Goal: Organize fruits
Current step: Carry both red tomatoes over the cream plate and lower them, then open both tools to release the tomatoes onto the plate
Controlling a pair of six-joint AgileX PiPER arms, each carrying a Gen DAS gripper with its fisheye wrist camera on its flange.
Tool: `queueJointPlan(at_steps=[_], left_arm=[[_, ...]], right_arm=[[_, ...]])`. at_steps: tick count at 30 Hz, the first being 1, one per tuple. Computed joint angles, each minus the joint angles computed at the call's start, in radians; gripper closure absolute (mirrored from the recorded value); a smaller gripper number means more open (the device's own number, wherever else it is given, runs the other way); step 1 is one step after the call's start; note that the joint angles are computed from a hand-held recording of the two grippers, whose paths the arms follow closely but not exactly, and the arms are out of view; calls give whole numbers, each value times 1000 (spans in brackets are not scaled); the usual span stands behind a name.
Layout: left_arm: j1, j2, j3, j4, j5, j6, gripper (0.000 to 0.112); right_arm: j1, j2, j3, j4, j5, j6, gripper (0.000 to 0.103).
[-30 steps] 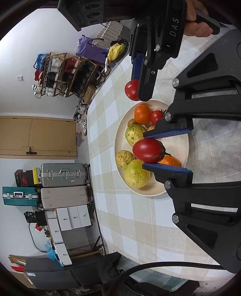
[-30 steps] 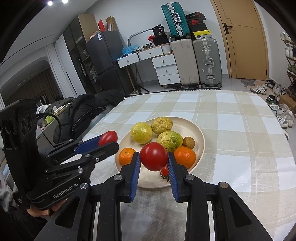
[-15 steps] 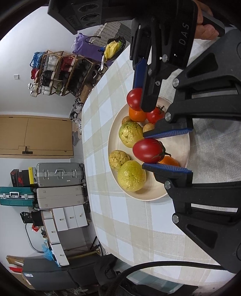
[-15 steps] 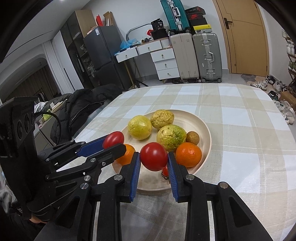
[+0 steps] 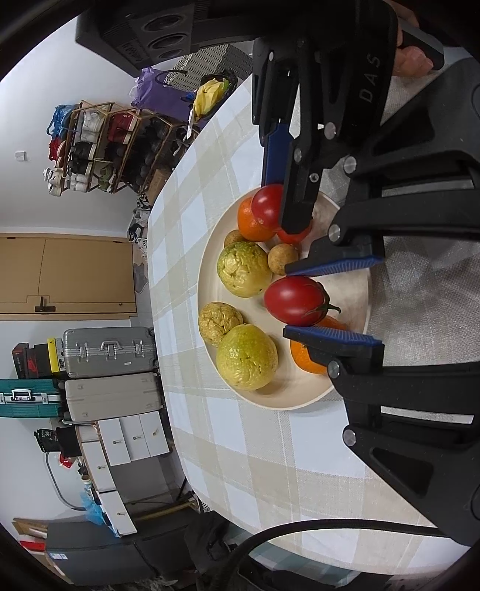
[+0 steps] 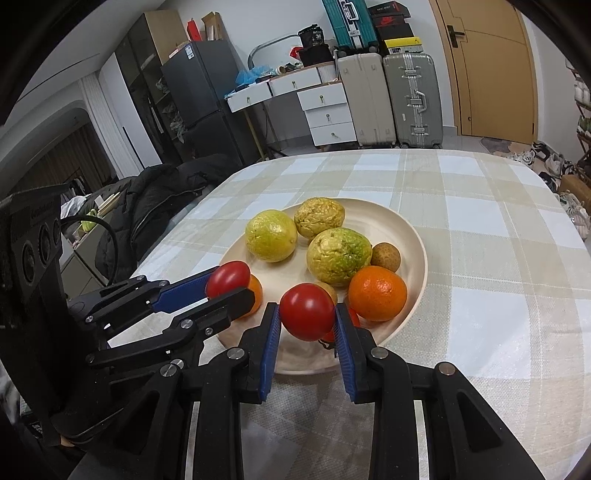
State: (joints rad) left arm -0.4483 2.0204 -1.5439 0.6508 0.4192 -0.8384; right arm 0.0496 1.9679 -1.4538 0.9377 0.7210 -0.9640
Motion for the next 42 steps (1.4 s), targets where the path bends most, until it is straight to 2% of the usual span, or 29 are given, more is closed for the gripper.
queueJointPlan(at_steps=[16,24,25,26,30,33,37,42], left_arm=[[3,17,-11,-23,5,26,89],[2,-14,26,1,-15,3,87],[2,-23,36,7,-20,-1,82],[-1,-35,50,29,-23,-22,79],[-11,-92,127,196,-33,-191,50],[-7,-154,214,350,-70,-362,30],[-11,-236,318,532,-85,-550,26],[-29,-317,429,725,-83,-759,13]], right_arm=[[8,-13,17,-26,-30,1,71],[3,-55,61,-23,-85,-22,50],[2,-61,67,-30,-93,-21,47],[1,-67,74,-39,-99,-22,40],[-14,-106,134,1,-133,-91,23],[-34,-131,176,61,-140,-163,14],[-59,-161,230,149,-142,-250,2],[-94,-195,311,326,-125,-439,0]])
